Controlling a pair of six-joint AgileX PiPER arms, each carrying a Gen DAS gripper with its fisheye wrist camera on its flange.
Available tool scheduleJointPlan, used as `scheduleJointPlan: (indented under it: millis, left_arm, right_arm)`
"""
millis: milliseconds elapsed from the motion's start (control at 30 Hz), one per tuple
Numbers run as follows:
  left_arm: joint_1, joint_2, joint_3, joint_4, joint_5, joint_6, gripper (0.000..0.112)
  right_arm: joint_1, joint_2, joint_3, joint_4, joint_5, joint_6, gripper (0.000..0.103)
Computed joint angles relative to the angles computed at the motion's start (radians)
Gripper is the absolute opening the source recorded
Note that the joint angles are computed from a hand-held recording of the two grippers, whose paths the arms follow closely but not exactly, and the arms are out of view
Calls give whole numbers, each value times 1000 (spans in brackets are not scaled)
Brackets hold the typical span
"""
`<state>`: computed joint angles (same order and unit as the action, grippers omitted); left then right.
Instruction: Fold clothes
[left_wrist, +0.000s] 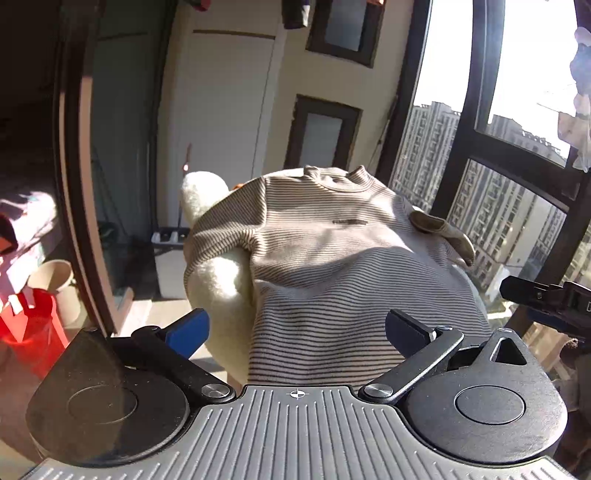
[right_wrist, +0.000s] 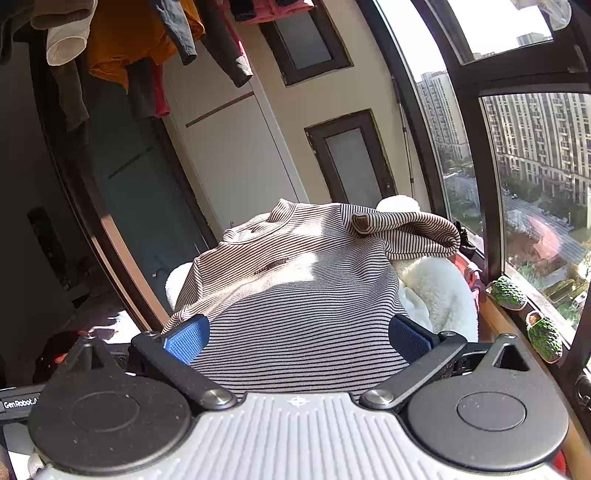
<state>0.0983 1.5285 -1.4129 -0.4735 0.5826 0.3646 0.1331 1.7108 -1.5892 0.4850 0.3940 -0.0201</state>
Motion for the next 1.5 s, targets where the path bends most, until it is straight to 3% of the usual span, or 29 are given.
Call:
scheduleJointPlan:
  millis: [100,167,233,333,433,500,600,667,800,933,1100,1333,1433,1500]
  left_arm:
    - [-107,-137,122,201,-17,-243,103]
    - [-167,-220,183,296,-12,-361,103]
    - [-246,-296,231,445,5,-523,103]
    - [-408,-387,280,740,76,-800,103]
    - [-517,-442,303,888,142,-955,103]
    - [-589,-466,311,954,194,-1038,103]
    - [-692,-475,314,1052,276,-1149,103]
    - [-736,-478,313,1082,315,-1193,103]
    - [-808,-475,305,1126,382,-1267,103]
    - [-873,-472,295,1169,442,-1327,103]
    - [-937,-473,289,1211,496,-1381,103]
    - [-947,-485,289,1238,513,-1375,103]
    - [-935,-489,288,1237,507,-1362,103]
    - [-925,-488,287,1232,500,-1349,103]
  right_arm:
    - [21,7,-72,-183,59,146,103]
    - [35,49,-183,-305,153,223,103]
    - [1,64,-268,-270,251,140,103]
    - [-83,7,-223,-118,314,-43,103]
    - [-80,40,-297,-200,338,-29,103]
    - [-57,28,-370,-267,399,31,103]
    - [-58,-23,-422,-234,503,51,103]
    - [-144,-121,-344,-131,555,-37,103]
    - [-124,-150,-269,-172,490,-58,103]
    - [-63,-48,-418,-231,521,6,103]
    - [-81,-50,-497,-225,590,8,103]
    - [-63,214,-872,-301,654,45,103]
    - [-94,138,-739,-294,625,-3,103]
    - [-74,61,-588,-309,535,7,103]
